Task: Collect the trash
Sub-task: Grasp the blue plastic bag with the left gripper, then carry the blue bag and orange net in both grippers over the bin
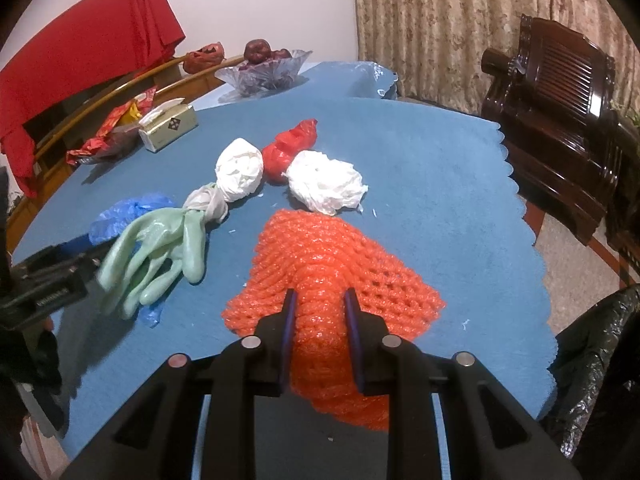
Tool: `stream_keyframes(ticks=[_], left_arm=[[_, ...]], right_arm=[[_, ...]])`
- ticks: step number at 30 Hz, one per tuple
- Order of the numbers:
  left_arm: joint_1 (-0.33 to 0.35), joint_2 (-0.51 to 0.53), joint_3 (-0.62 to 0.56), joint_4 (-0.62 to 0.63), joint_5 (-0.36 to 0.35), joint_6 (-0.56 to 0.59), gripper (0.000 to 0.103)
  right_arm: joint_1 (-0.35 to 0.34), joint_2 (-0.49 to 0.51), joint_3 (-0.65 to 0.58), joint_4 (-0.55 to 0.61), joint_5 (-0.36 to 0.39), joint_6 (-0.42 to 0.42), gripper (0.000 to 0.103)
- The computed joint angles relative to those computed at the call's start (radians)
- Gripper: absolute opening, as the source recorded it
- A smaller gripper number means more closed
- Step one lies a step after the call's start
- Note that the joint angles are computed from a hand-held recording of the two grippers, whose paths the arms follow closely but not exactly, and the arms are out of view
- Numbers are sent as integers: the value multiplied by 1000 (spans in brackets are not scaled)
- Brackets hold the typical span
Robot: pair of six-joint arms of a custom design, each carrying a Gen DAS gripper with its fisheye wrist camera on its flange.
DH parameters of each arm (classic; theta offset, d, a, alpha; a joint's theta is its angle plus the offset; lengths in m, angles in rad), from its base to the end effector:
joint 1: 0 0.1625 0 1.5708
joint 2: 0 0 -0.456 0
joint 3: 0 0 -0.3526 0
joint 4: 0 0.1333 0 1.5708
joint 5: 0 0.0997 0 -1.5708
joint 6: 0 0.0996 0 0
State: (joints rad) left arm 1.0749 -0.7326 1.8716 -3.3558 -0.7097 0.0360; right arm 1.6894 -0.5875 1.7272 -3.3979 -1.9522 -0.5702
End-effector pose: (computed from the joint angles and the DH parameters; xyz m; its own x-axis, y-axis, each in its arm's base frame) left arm -0.1043 -0.6317 0.1554 -0.7762 -0.0663 -0.6270 0.4081 0.7052 -0.5798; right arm 0.1740 -0.6466 0.0867 -0.7500 -0.3093 0.5847 -0.5896 0.7134 -0.3788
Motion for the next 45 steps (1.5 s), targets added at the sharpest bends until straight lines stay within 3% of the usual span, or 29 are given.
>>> stream_keyframes(ticks=[6, 10, 26, 33, 45], left_arm=[[10, -5, -5, 38, -56, -29, 39], [-1, -7, 7, -2, -52, -11, 31], [-111, -55, 76, -198, 79, 81, 29], [-173, -64, 88, -232, 68, 90, 29], [-244, 3, 52, -134, -11, 49, 29]], right_arm=[[-1, -8, 10, -15, 5, -9, 24], [-1, -24, 25, -27, 19, -3, 24], [22, -114, 116, -91, 80, -1, 24], [33, -171, 162, -124, 104, 13, 24], [23, -282, 260, -193, 76, 24, 24]])
